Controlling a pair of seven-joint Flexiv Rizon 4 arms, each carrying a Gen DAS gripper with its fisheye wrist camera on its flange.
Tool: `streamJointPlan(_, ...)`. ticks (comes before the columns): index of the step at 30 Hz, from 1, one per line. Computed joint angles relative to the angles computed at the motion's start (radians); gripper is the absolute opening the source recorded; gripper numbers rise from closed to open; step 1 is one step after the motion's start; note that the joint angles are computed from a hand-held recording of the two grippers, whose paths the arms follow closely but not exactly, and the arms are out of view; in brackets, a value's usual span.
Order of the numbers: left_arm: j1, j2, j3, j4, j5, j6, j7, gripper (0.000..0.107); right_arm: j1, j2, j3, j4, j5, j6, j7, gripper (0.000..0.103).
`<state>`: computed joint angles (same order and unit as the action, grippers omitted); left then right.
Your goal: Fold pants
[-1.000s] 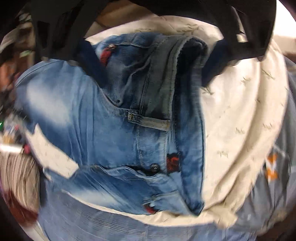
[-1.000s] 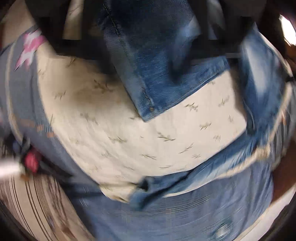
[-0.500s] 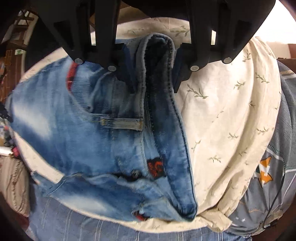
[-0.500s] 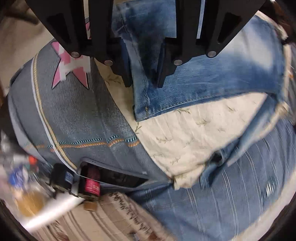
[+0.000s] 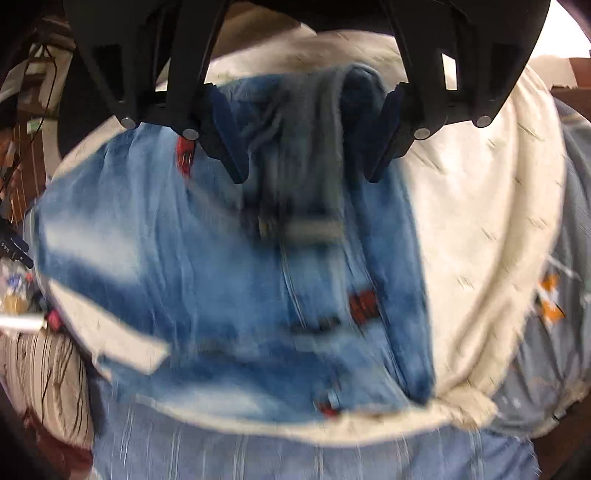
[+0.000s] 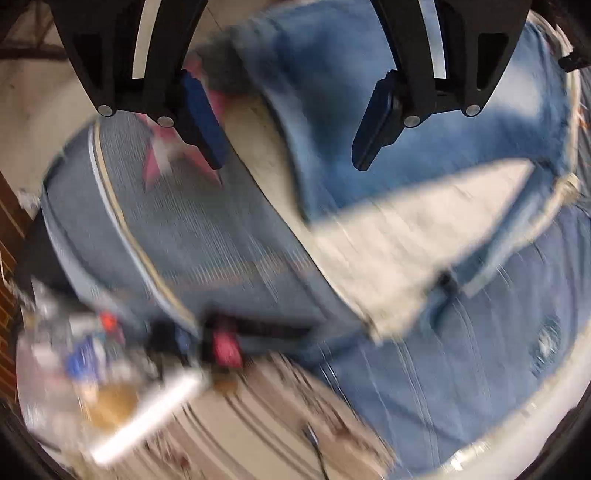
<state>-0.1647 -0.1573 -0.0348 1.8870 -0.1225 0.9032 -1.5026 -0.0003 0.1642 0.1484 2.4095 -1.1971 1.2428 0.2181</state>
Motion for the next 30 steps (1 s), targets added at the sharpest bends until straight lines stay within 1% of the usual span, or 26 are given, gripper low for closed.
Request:
streamJointPlan(1,0.006,0.0,0.001,-0.01,-0.011,0.009,0.001,0.065,-0.011,-0.027,-0.018,-0.038,-0.062,0.061,0.025,0.073)
streamJointPlan(3,0.027,-0.028,0.002,-0.072,-0.048,-0.001,-0.005,0.075,-0.004,-0.096,-0.044,-0.115,-0.066,0.154,0.002,0.073)
streamJointPlan(4,0.038,-0.053,0.001,-0.108,-0.066,-0.01,-0.008,0.078,-0.002,-0.156,-0.057,-0.176,-0.053,0.222,-0.01,0.073)
streamJointPlan(5,0.05,-0.081,-0.001,-0.147,-0.087,-0.019,-0.01,0.081,-0.025,-0.211,-0.038,-0.23,-0.022,0.272,-0.034,0.074)
streamJointPlan(6,0.058,-0.113,0.0,-0.187,-0.094,-0.029,-0.018,0.081,-0.042,-0.281,-0.007,-0.298,0.057,0.315,-0.093,0.074)
streamJointPlan(7,0.064,-0.16,0.006,-0.251,-0.086,-0.056,-0.046,0.081,-0.068,-0.351,0.046,-0.374,0.141,0.319,-0.164,0.075)
streamJointPlan(8,0.069,-0.203,0.011,-0.31,-0.083,-0.088,-0.073,0.081,-0.087,-0.419,0.113,-0.453,0.284,0.296,-0.297,0.079)
streamJointPlan(9,0.077,-0.244,0.013,-0.363,-0.091,-0.12,-0.097,0.081,-0.077,-0.475,0.16,-0.534,0.443,0.237,-0.433,0.081)
streamJointPlan(11,0.101,-0.318,0.003,-0.448,-0.144,-0.176,-0.149,0.081,-0.051,-0.599,0.185,-0.697,0.596,0.193,-0.566,0.082)
streamJointPlan(12,0.118,-0.35,-0.011,-0.477,-0.184,-0.191,-0.161,0.081,-0.06,-0.649,0.228,-0.776,0.681,0.13,-0.642,0.082)
streamJointPlan(15,0.14,-0.404,-0.039,-0.508,-0.261,-0.193,-0.18,0.081,-0.029,-0.812,0.248,-1.008,0.77,0.005,-0.711,0.082)
streamJointPlan(16,0.146,-0.43,-0.047,-0.526,-0.286,-0.194,-0.192,0.081,-0.024,-0.877,0.263,-1.089,0.754,-0.05,-0.711,0.081)
streamJointPlan(17,0.149,-0.446,-0.054,-0.537,-0.302,-0.199,-0.202,0.067,-0.012,-0.914,0.277,-1.167,0.786,-0.142,-0.75,0.06)
streamJointPlan(18,0.15,-0.467,-0.06,-0.563,-0.313,-0.22,-0.211,0.028,0.013,-0.935,0.259,-1.219,0.804,-0.169,-0.798,0.028)
streamJointPlan(19,0.149,-0.489,-0.061,-0.606,-0.309,-0.268,-0.222,0.02,0.052,-0.933,0.207,-1.238,0.847,-0.131,-0.843,0.006)
streamJointPlan(20,0.146,-0.491,-0.061,-0.618,-0.305,-0.279,-0.223,0.02,0.063,-0.903,0.176,-1.225,0.824,-0.027,-0.882,0.003)
streamJointPlan(21,0.146,-0.489,-0.065,-0.618,-0.311,-0.262,-0.213,0.02,0.094,-0.868,0.12,-1.179,0.866,0.135,-0.939,0.003)
streamJointPlan(22,0.149,-0.473,-0.075,-0.595,-0.325,-0.234,-0.19,0.02,0.135,-0.822,0.039,-1.103,0.843,0.28,-0.931,0.003)
streamJointPlan(23,0.152,-0.455,-0.084,-0.567,-0.341,-0.204,-0.165,0.02,0.161,-0.782,-0.03,-1.025,0.765,0.36,-0.86,0.004)
streamJointPlan(24,0.147,-0.438,-0.082,-0.544,-0.341,-0.186,-0.152,0.02,0.169,-0.749,-0.067,-0.957,0.703,0.375,-0.797,0.004)
streamJointPlan(25,0.144,-0.437,-0.075,-0.545,-0.334,-0.187,-0.15,0.02,0.169,-0.728,-0.071,-0.911,0.706,0.35,-0.788,0.004)
streamJointPlan(26,0.141,-0.44,-0.07,-0.544,-0.325,-0.19,-0.145,0.02,0.155,-0.715,-0.042,-0.866,0.775,0.281,-0.832,0.004)
streamJointPlan(27,0.131,-0.449,-0.058,-0.558,-0.302,-0.204,-0.154,0.02,0.125,-0.707,-0.004,-0.836,0.778,0.217,-0.829,0.004)
streamJointPlan(28,0.117,-0.462,-0.037,-0.582,-0.266,-0.236,-0.182,0.021,0.114,-0.705,0.008,-0.806,0.811,0.123,-0.829,0.005)
streamJointPlan(29,0.122,-0.459,-0.038,-0.574,-0.27,-0.247,-0.186,0.023,0.102,-0.703,0.025,-0.783,0.851,0.089,-0.838,0.007)
streamJointPlan(30,0.128,-0.454,-0.041,-0.56,-0.281,-0.245,-0.196,0.027,0.092,-0.703,0.036,-0.754,0.894,0.098,-0.841,0.011)
